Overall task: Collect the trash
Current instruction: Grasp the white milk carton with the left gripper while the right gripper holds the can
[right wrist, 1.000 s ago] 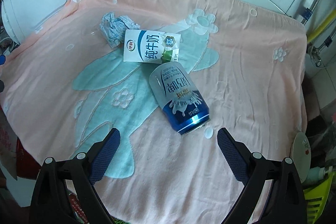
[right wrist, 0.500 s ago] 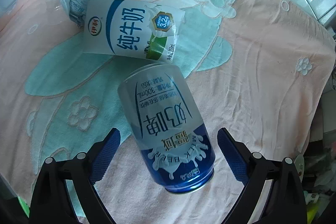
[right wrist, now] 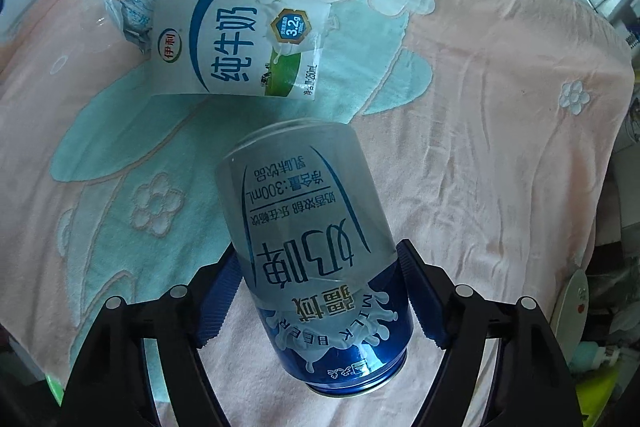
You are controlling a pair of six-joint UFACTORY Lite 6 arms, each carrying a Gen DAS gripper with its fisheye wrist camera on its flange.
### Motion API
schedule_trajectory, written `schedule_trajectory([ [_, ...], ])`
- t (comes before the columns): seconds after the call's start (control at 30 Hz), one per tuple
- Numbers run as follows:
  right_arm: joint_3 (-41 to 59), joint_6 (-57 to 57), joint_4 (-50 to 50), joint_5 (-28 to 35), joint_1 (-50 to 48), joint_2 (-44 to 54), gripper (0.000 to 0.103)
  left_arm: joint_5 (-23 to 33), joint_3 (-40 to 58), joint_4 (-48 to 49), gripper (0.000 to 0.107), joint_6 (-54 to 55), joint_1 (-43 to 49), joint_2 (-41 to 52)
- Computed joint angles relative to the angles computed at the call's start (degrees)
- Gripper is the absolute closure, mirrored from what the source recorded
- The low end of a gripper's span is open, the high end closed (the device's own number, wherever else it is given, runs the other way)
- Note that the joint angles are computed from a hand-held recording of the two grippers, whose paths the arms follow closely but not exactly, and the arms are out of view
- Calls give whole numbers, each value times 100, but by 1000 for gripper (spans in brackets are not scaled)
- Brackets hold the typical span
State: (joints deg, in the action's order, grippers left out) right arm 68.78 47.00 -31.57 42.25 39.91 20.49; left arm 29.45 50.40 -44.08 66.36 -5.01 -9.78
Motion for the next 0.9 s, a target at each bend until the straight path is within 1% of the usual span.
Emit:
schedule_trajectory([
  [0.07, -329, 222, -11, 42, 165, -410, 29, -118, 509, 128, 24, -160, -361, 531],
  [0.13, -648, 499, -37, 107, 358, -827, 29, -5, 1036, 85, 24, -95, -597, 1050],
  [0.17, -794, 642, -56, 159, 459, -1034, 29, -166, 1316, 309, 25, -350, -807, 1312],
  [0.23, -1044, 964, -105, 260, 686, -1400, 29, -46, 1871, 395, 25, -382, -1021, 1818],
  [0.3, -1275, 1295, -145, 398, 962, -1759, 29, -60, 2416, 711, 25, -746, -1257, 2320],
  [0.4, -1506, 1841, -201, 671, 1467, -2156, 29, 352, 3400, 770, 26, -924, -1392, 3198],
  [0.43, -1530, 1926, -223, 661, 1509, -2184, 29, 591, 3848, 817, 26, -1018, -1421, 3587],
  [0.5, -1653, 2335, -237, 836, 1879, -2377, 29, 768, 4507, 1069, 27, -1415, -1486, 4158],
  [0.57, -1716, 2693, -225, 1027, 2234, -2498, 29, 1144, 5305, 1222, 27, -1666, -1512, 4798],
  [0.6, -1774, 2846, -227, 1081, 2358, -2563, 29, 1220, 5560, 1327, 27, -1783, -1528, 5013],
  [0.7, -1926, 3274, -188, 1264, 2741, -2744, 29, 1746, 6633, 1603, 27, -2178, -1570, 5847],
  [0.77, -2017, 3507, -171, 1361, 2946, -2827, 29, 2087, 7163, 1648, 27, -2315, -1579, 6245],
  [0.8, -2047, 3608, -155, 1412, 3033, -2861, 29, 2166, 7348, 1715, 27, -2410, -1613, 6392],
  [0.83, -2069, 3668, -148, 1448, 3082, -2890, 29, 2150, 7364, 1737, 31, -2442, -1645, 6429],
  [0.9, -2145, 3818, -133, 1504, 3183, -2991, 29, 2409, 7647, 1694, 42, -2478, -1679, 6640],
])
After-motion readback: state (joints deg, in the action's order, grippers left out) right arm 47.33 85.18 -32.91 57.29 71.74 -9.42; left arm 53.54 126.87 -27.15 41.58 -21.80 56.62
